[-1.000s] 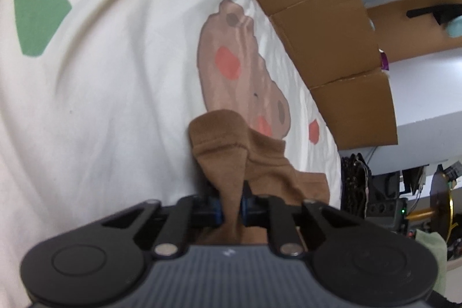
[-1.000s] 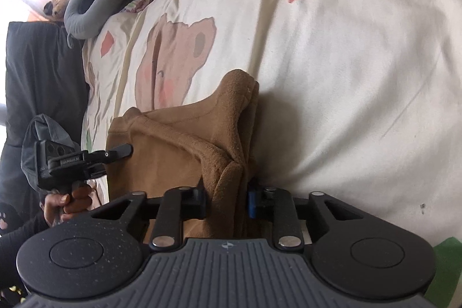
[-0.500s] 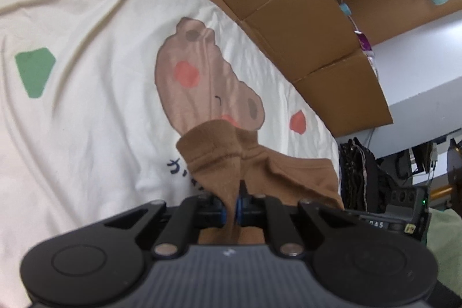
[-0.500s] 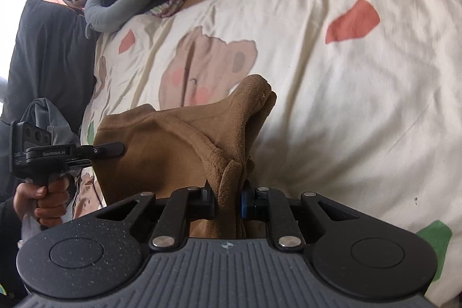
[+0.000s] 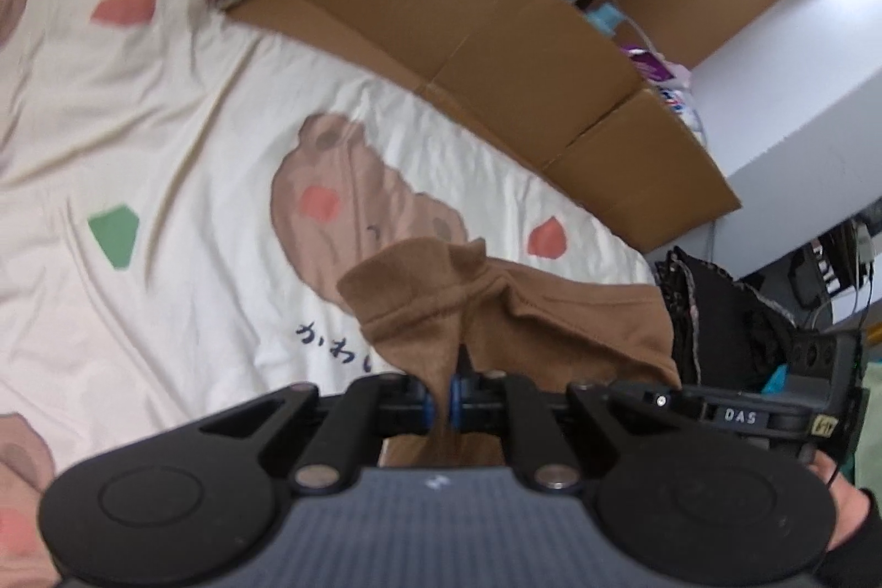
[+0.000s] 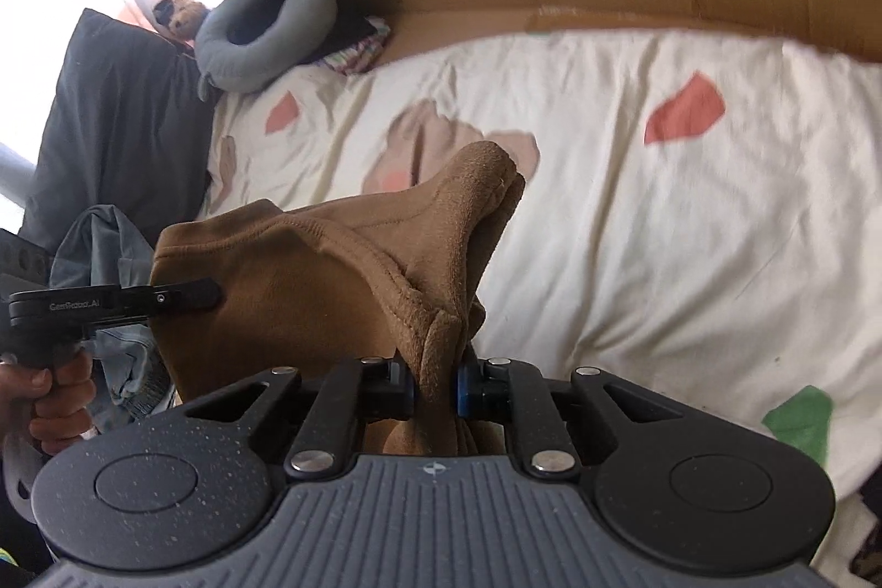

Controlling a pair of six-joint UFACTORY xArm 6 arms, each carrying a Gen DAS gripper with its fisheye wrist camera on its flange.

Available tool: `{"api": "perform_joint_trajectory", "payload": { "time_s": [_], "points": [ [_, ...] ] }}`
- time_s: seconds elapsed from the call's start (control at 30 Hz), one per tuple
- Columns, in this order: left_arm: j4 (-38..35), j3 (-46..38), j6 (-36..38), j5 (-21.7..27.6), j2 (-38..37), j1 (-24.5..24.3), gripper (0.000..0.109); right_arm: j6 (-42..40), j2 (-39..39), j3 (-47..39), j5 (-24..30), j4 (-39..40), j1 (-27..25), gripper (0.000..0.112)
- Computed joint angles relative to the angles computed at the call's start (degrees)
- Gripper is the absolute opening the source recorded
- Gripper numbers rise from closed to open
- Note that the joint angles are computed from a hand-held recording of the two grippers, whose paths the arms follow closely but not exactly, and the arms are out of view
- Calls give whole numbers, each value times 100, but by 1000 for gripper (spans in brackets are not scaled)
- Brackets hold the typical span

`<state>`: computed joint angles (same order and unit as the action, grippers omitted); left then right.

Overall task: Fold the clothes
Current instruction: 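Lift the folded shirt with both grippers and carry it off the bed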

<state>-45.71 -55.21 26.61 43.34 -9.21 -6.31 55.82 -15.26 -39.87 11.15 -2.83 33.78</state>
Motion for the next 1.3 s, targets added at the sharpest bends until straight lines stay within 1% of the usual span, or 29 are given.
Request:
{"api": "perform_joint_trajectory", "payload": {
  "time_s": [0.07, 0.17, 0.3, 0.37, 0.47, 0.57, 0.63, 0.77, 0.87, 1.0, 1.23, 1.3],
  "points": [
    [264, -25, -302, 98, -245, -18, 5, 369, -183, -110, 264, -474, 7, 11],
    [536, -79, -604, 264, -662, -36, 5, 659, -422, -335, 584, -851, 56, 11],
    [877, -287, -940, 382, -1059, -92, 5, 870, -625, -832, 1059, -1348, 152, 11],
    [865, -400, -1044, 352, -1205, -126, 5, 891, -666, -1151, 1292, -1595, 200, 11],
    [955, -624, -1403, 230, -1319, -238, 5, 1147, -718, -1636, 1676, -1923, 255, 11],
    [1172, -954, -1739, 150, -1353, -372, 5, 1351, -779, -2138, 2170, -2236, 366, 11],
    [1343, -1237, -1890, 228, -1348, -471, 5, 1392, -819, -2465, 2502, -2363, 451, 11],
    [1655, -1929, -2203, 602, -1271, -642, 5, 1230, -781, -3273, 3281, -2543, 660, 11],
    [1990, -2544, -2543, 951, -1123, -749, 4, 972, -747, -3861, 3797, -2488, 786, 11],
    [2140, -3250, -2864, 1347, -959, -851, 4, 687, -612, -4685, 4467, -2537, 973, 11],
    [2556, -4254, -3130, 1834, -767, -1170, 4, 418, -261, -6114, 5551, -2778, 1332, 11],
    [2660, -4492, -3175, 1922, -699, -1258, 4, 308, -172, -6454, 5771, -2900, 1445, 11]
  ]
}}
